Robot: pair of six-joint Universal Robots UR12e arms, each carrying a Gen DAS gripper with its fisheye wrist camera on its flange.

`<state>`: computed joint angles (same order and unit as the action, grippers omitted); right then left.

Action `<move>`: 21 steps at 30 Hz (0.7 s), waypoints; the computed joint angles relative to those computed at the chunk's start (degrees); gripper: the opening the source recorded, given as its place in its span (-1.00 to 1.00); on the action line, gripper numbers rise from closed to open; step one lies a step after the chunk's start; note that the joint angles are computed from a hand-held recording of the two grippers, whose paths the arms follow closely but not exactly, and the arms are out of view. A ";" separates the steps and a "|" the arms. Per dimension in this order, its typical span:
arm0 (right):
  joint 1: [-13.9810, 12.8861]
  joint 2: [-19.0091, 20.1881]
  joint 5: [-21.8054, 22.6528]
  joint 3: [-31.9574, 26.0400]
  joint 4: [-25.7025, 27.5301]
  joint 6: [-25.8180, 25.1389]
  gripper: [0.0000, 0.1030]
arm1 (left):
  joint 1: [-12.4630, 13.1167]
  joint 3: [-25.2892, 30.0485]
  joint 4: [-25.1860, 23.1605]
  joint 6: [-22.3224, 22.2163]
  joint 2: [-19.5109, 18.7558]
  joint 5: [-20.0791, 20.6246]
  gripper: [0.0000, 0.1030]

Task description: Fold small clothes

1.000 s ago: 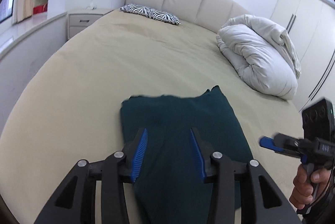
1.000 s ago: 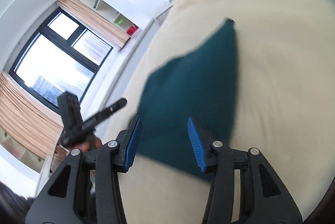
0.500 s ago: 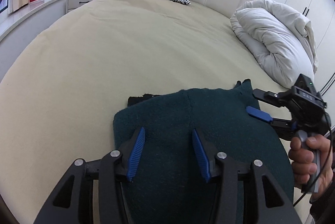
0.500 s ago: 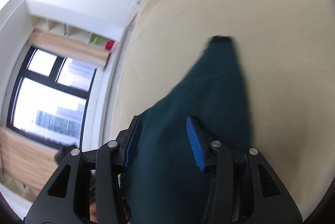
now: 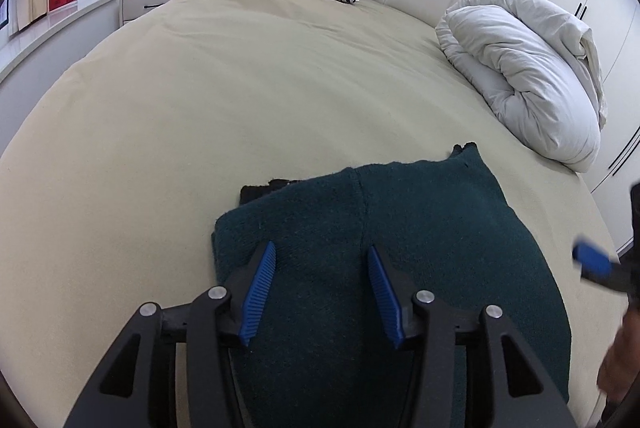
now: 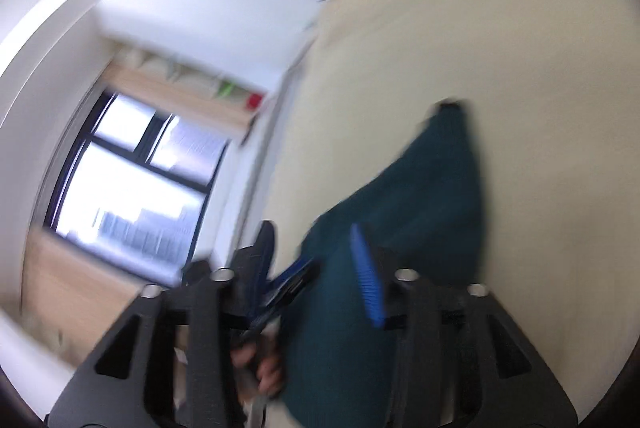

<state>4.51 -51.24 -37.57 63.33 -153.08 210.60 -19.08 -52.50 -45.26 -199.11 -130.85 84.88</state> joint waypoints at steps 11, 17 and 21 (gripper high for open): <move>-1.86 -4.45 6.92 12.50 -1.99 -4.10 0.24 | -0.49 0.23 -0.45 1.66 -0.08 1.88 0.00; -2.03 -8.96 1.42 18.09 1.42 -7.02 0.25 | -0.40 -0.13 0.13 1.27 0.09 1.46 0.00; -2.71 -11.76 -3.49 21.88 0.56 -4.40 0.29 | 1.10 -4.11 4.12 -3.56 2.42 -4.02 -0.01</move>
